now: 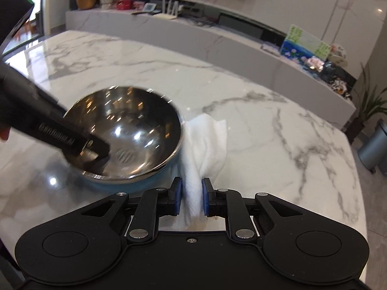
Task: Clean bowl
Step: 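Wipe the bowl's outer wall with the cloth in the right gripper while the left gripper holds the rim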
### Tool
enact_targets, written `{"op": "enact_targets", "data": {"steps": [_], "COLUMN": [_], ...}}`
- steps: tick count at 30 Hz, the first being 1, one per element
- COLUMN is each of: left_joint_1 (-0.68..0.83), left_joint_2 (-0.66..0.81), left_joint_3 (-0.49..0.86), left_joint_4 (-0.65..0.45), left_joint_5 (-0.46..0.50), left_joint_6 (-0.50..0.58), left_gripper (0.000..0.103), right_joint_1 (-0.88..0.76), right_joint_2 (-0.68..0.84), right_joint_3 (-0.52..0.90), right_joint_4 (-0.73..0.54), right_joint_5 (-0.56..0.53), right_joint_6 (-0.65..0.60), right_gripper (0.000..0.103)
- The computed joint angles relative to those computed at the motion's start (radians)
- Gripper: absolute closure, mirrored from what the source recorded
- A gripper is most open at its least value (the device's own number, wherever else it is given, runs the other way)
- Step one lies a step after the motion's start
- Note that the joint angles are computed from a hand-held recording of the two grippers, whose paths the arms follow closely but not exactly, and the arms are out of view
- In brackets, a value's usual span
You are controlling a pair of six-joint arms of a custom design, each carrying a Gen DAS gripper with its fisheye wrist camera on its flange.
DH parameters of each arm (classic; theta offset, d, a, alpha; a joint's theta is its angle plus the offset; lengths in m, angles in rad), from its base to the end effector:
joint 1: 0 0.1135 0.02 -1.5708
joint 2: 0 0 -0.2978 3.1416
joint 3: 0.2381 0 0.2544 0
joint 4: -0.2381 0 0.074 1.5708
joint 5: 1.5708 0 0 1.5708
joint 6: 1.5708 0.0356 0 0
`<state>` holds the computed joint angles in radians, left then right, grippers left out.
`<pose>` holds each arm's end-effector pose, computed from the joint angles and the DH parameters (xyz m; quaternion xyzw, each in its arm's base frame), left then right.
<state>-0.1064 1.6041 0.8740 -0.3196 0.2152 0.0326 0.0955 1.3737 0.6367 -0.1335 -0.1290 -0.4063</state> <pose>0.3057 -0.0403 0.1966 0.0943 0.9564 -0.1131 0.2521 0.2539 0.0289 0.2002 -0.2541 0.9025 0.0068 0.3476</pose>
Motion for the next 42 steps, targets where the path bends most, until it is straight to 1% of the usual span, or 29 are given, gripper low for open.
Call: {"op": "enact_targets", "data": {"steps": [4, 8, 12, 16, 21, 26, 29, 33, 39, 42], "left_joint_1": [0.001, 0.001, 0.004, 0.006, 0.007, 0.011, 0.008, 0.008, 0.009, 0.013], "left_joint_2": [-0.001, 0.006, 0.008, 0.003, 0.001, 0.014, 0.009, 0.006, 0.007, 0.011], "left_joint_3": [0.001, 0.013, 0.015, 0.005, 0.002, 0.026, 0.03, 0.032, 0.03, 0.036], "left_joint_4": [-0.002, -0.025, -0.037, -0.027, -0.023, -0.023, -0.02, -0.014, -0.007, -0.017], "left_joint_5": [-0.001, 0.015, 0.024, 0.024, 0.018, 0.0, -0.021, -0.033, -0.034, -0.028], "left_joint_6": [-0.005, -0.014, -0.015, -0.012, -0.004, 0.003, 0.012, 0.017, 0.004, -0.01], "left_gripper": [0.071, 0.065, 0.064, 0.064, 0.069, 0.079, 0.084, 0.086, 0.086, 0.083], "right_joint_1": [0.029, 0.051, 0.067, 0.068, 0.06, 0.036, 0.016, 0.002, 0.017, 0.03], "right_joint_2": [0.011, 0.027, 0.033, 0.036, 0.028, -0.006, -0.02, -0.033, -0.023, -0.021], "right_joint_3": [-0.006, 0.0, -0.003, -0.002, -0.003, -0.009, -0.007, 0.001, 0.016, 0.02], "right_joint_4": [-0.01, -0.024, -0.032, -0.028, -0.019, 0.001, 0.017, 0.021, -0.011, -0.029], "right_joint_5": [0.016, 0.027, 0.035, 0.039, 0.049, 0.047, 0.027, -0.004, -0.009, -0.002], "right_joint_6": [-0.017, -0.022, -0.038, -0.036, -0.04, -0.025, -0.008, -0.003, -0.018, -0.023], "right_gripper": [0.088, 0.088, 0.088, 0.088, 0.088, 0.088, 0.088, 0.088, 0.088, 0.088]}}
